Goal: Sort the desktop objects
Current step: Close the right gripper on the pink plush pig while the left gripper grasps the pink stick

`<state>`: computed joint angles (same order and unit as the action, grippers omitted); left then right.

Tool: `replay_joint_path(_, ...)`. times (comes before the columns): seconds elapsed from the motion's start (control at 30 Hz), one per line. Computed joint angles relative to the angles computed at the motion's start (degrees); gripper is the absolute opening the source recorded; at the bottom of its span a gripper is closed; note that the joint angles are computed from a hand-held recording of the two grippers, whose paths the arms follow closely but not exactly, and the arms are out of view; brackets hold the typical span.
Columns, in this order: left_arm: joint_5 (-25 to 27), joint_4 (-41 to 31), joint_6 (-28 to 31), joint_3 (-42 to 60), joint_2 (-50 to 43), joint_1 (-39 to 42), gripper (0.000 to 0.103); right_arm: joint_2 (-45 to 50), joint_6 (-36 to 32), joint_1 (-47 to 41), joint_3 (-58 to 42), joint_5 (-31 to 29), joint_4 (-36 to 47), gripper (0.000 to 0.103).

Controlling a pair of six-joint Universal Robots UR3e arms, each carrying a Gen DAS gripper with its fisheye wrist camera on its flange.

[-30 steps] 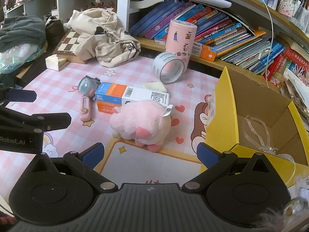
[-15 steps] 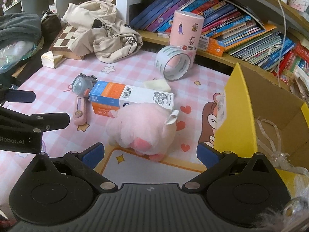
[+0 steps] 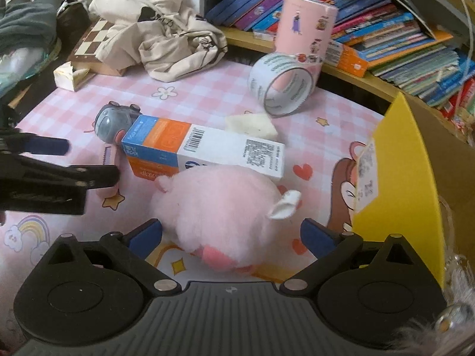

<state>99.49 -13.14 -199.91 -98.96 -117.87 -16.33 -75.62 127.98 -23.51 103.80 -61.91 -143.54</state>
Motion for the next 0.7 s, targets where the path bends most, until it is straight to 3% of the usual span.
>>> replay_joint_path(0.13,0.8,-0.3,1.1,2.4,-3.3,0.0,0.067,2.0,-0.2,1.1,-1.7,0.2,0.2,0.101)
replay_joint_path(0.3,3.5,-0.2,3.5,5.0,-5.9,-1.4,0.058,4.3,0.6,2.6,-3.6,-0.5,-0.3,0.101)
replay_joint_path(0.53,3.4,-1.3,4.9,3.9,-4.1,-1.2,0.028,4.9,0.3,2.5,-4.3,0.2,0.8,0.093)
replay_joint_path(0.7,0.4,-0.8,4.1,0.3,-1.1,0.1,0.023,2.8,-1.5,1.1,-3.2,1.2,3.4,0.086)
